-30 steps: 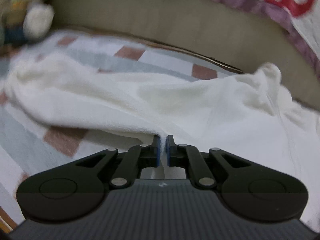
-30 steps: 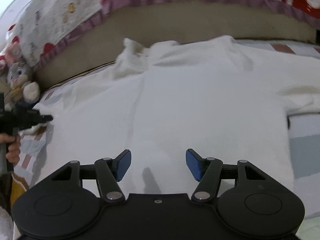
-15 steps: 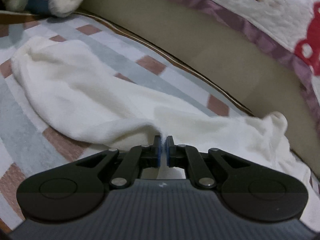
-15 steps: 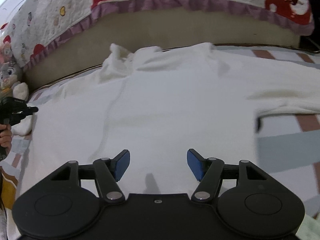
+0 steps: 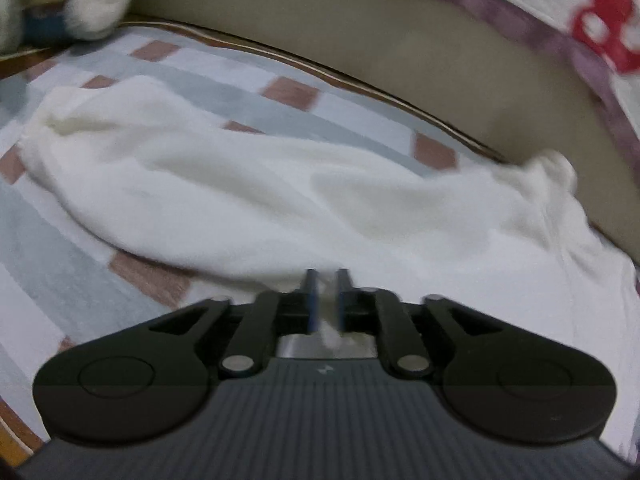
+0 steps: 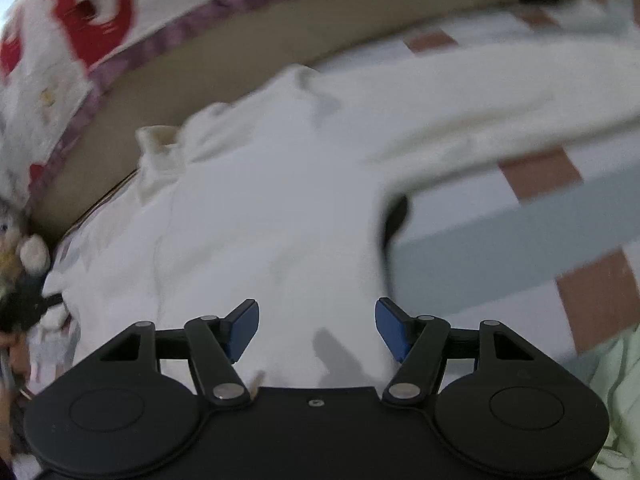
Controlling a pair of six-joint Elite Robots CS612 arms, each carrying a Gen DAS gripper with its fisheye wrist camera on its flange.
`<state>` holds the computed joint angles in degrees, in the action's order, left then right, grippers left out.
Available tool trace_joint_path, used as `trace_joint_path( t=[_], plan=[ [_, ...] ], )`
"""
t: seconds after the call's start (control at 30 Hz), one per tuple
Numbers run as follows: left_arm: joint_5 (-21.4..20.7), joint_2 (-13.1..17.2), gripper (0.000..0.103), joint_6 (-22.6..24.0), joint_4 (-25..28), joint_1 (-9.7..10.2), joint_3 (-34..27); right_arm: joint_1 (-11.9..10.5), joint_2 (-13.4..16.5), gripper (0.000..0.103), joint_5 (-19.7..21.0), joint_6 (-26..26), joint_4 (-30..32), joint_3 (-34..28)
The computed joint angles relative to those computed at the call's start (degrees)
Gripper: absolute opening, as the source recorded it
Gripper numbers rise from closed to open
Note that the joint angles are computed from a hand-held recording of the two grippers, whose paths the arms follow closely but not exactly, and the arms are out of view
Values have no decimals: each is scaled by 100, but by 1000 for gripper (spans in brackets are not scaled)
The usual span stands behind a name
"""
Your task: Fold clothes
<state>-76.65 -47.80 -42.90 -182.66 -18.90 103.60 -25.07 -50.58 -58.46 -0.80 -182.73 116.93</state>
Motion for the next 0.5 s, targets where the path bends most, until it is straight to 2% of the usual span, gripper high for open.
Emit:
trace_joint_path(
  t=[0.03, 0.07, 0.13, 0.23, 0.3, 0.37, 0.43, 0.47, 0.5],
  plan=[
    [-72, -12, 39, 90, -14, -21, 25, 7, 57, 70, -95, 20, 15, -44],
    [-167, 9, 44, 55, -77, -26, 31, 15, 114, 70, -191, 40, 31, -89],
    [-281, 79, 44, 49, -191, -2, 0, 32, 236, 70, -302, 71, -46, -171],
    [-399, 202, 52, 100, -387, 22, -61, 69, 465, 71, -215, 230, -595, -266],
    [-531, 312, 52, -38, -632, 55, -103, 83, 588, 72, 8, 245, -815, -344],
    [-697, 404, 52, -180, -844, 87, -136, 94, 669, 68, 386, 281, -723, -452],
    [-887, 474, 49, -135, -973, 106, -167, 185, 675, 51, 356, 229, -683, -499],
    [-838, 472, 39, 59, -888, 75, -185, 261, 640, 43, 153, -32, -673, -500],
    [-786, 470, 24, 253, -803, 44, -203, 336, 608, 22, -52, -288, -673, -504]
  ],
)
